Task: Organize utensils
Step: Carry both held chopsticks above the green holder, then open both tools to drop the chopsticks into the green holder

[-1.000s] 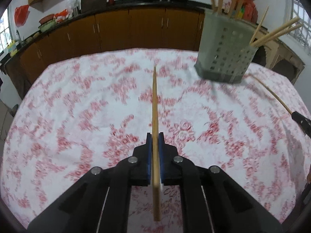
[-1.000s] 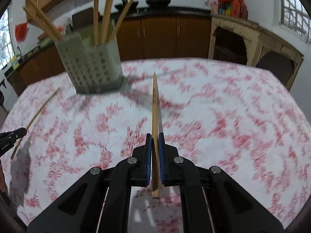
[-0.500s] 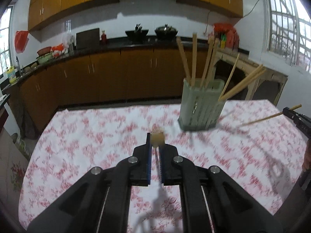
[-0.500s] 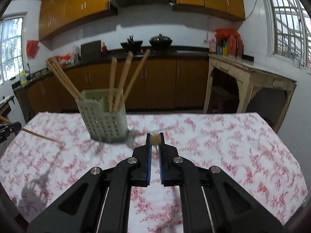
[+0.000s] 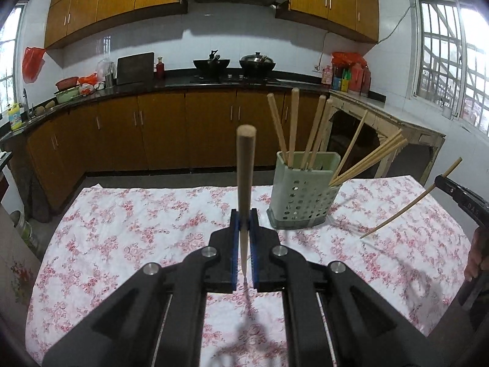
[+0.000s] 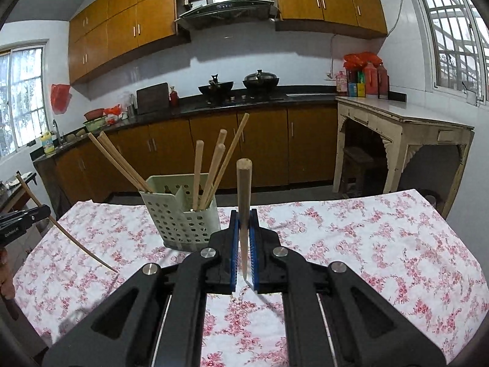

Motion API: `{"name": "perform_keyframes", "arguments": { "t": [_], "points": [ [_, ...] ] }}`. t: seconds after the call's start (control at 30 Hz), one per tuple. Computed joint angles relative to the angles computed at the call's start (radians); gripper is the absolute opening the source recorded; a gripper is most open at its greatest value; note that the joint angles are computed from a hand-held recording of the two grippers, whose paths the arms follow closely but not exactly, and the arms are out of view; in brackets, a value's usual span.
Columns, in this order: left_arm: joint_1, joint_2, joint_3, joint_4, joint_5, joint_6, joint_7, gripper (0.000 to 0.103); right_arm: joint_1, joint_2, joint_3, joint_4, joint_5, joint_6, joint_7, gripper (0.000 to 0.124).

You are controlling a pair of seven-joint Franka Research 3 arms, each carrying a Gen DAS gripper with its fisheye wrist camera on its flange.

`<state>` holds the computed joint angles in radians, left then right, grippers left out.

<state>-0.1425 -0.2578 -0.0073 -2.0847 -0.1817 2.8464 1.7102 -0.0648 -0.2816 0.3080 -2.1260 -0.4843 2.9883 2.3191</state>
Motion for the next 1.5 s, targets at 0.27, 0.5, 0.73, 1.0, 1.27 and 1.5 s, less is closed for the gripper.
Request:
{"name": "perform_keyframes", "arguments": {
  "t": [0.27, 0.5, 0.73, 1.0, 1.27, 1.5],
  "points": [
    [-0.099, -0.011, 0.029, 0.061, -0.134, 0.001, 0.137, 0.008, 0.24, 0.007, -0.185, 0.048, 0.375, 0.013, -0.306, 0.007],
    [-0.144, 0.036, 0.001, 0.18, -0.219, 0.014, 0.211, 0.008, 0.309, 0.024, -0.222, 0.123, 0.605, 0.046, -0.499, 0.007],
    [-0.042, 0.16, -0.126, 0.347, 0.039, 0.096, -0.024, 0.008, 0.127, 0.09, -0.068, 0.226, 0.407, 0.08, -0.36, 0.007],
    [0.01, 0.31, -0.161, 0.532, 0.41, 0.016, -0.369, 0.008, 0.032, 0.222, 0.006, 0.379, 0.011, 0.059, -0.065, 0.007],
    [0.022, 0.397, -0.157, 0.609, 0.426, -0.051, -0.408, 0.008, 0.137, 0.325, -0.071, 0.455, 0.065, -0.017, -0.134, 0.007],
    [0.04, 0.427, -0.175, 0.632, 0.346, -0.09, -0.349, 0.008, 0.21, 0.35, -0.138, 0.462, 0.188, -0.045, -0.219, 0.007]
  ]
}}
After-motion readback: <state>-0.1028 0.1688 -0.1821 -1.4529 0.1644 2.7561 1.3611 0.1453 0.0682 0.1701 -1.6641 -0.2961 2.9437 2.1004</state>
